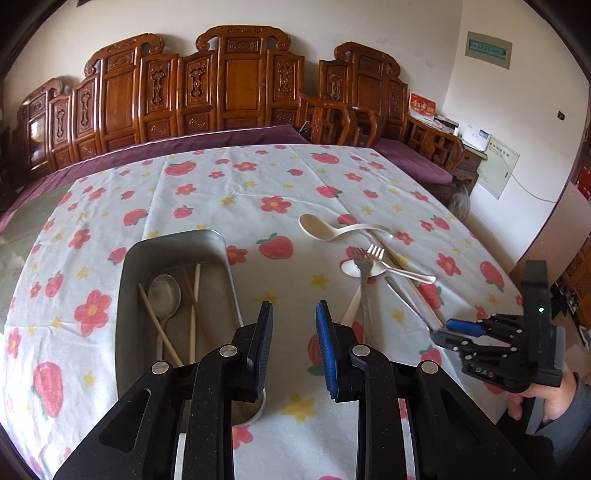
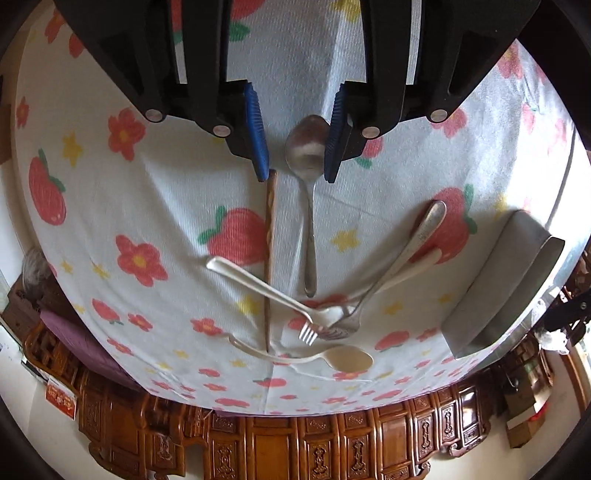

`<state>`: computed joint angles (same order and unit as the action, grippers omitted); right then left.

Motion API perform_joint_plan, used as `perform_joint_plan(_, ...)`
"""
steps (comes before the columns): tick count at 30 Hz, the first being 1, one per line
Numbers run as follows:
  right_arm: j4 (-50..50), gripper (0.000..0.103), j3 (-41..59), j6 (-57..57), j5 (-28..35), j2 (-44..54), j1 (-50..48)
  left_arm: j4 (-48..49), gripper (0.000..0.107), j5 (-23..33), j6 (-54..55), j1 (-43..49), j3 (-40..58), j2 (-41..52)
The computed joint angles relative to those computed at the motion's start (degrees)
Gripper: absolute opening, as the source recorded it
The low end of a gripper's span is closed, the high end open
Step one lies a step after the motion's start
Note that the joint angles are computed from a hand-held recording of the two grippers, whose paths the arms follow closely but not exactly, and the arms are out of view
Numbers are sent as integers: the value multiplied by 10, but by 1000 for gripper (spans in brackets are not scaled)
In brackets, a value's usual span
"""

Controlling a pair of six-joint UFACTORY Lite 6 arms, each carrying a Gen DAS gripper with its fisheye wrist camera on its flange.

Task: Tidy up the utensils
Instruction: 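Grasp a metal spoon from the pile with the right gripper and lift it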

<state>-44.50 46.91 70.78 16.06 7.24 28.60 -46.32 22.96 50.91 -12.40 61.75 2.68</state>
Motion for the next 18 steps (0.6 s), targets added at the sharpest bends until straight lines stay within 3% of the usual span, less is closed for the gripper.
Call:
perform_joint_plan(8, -68, 33, 11, 81, 38, 13, 35, 14, 22, -8, -8, -9, -9, 0)
perform_joint_plan(11, -75, 22, 9, 94, 38, 12, 44, 20, 22, -10, -13, -11, -8, 1)
perform_joint_plan(15, -83, 20, 21, 103, 50, 22, 62, 29, 22, -17, -16, -15, -11, 3)
perform_joint_plan(18, -86, 13, 21, 106, 48, 20, 63, 32, 22, -26, -17, -19, -22, 0)
